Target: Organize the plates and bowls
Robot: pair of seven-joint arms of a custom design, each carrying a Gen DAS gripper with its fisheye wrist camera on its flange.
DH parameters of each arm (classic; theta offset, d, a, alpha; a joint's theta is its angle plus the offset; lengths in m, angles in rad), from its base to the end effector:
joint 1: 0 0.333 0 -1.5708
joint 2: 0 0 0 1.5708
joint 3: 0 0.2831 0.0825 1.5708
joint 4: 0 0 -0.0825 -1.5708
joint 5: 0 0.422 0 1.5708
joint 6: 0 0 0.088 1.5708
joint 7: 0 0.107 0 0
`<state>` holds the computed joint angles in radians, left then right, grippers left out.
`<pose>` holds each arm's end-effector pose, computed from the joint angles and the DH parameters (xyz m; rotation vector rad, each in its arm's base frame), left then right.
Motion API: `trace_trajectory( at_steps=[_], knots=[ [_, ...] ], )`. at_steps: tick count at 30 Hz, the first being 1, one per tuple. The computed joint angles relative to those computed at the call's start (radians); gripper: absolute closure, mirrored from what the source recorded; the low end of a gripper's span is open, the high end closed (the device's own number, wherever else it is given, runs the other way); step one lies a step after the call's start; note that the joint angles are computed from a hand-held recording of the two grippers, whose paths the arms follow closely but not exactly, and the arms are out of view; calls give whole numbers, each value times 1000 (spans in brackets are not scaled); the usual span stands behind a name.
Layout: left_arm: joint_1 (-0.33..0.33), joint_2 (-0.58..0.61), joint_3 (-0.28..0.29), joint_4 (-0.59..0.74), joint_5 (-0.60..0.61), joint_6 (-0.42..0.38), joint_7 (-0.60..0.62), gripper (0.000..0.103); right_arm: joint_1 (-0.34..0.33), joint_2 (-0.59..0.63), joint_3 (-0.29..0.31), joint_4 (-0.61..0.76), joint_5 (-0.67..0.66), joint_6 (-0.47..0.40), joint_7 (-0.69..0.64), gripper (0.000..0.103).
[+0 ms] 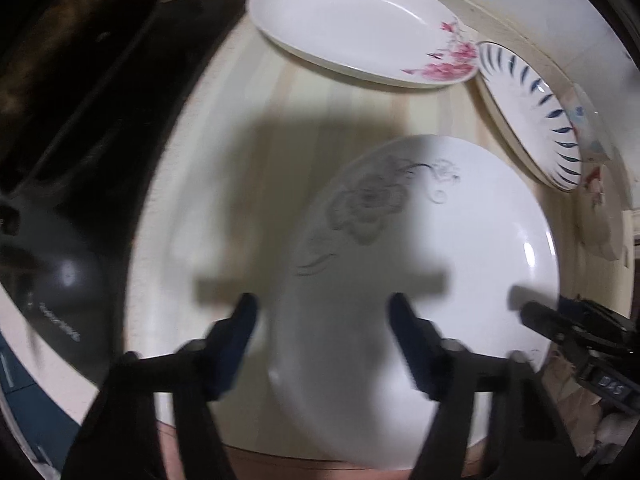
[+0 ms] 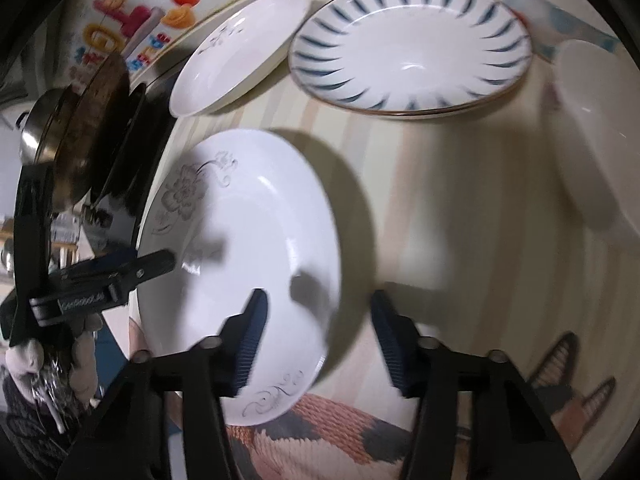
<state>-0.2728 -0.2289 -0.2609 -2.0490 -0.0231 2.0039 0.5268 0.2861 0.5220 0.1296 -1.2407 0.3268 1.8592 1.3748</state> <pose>0.4719 -0.2883 0.5096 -2.6754 1.5520 -0.2736 0.6760 0.3037 0.4478 -2.4227 1.4159 0.3338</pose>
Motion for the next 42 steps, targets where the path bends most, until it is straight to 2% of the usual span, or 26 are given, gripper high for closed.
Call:
trace_trajectory(
  at_steps=[1, 3, 8, 17, 22, 30, 36, 42],
  knots=[
    [0, 10, -6, 14, 14, -16, -8, 46, -2, 13, 5, 17, 6, -15, -8, 70],
    [-7, 24, -14, 39, 25, -47, -15, 46, 2, 24, 4, 32, 1, -31, -9, 75],
    [-21, 12, -20, 34, 13, -30, -43, 48, 1, 1, -1, 6, -13, -25, -28, 75],
    [-76, 100, -65, 198, 106, -86, -119, 48, -34, -107, -17, -103, 3, -25, -61, 75],
    [-103, 133, -66, 247, 127, -80, -95, 48, -65, -203, -37, -192, 20, -17, -85, 75],
    [-144, 292, -64, 404, 146, -65, -29, 48, -114, -342, -83, -334, 20, -7, -102, 75],
    [-180, 393, -54, 497, 156, -54, -3, 48, -144, -395, -110, -408, 12, 10, -89, 75],
    [-215, 470, -45, 581, 169, -76, 31, 48, -164, -417, -124, -453, -1, 27, -70, 75]
  ],
)
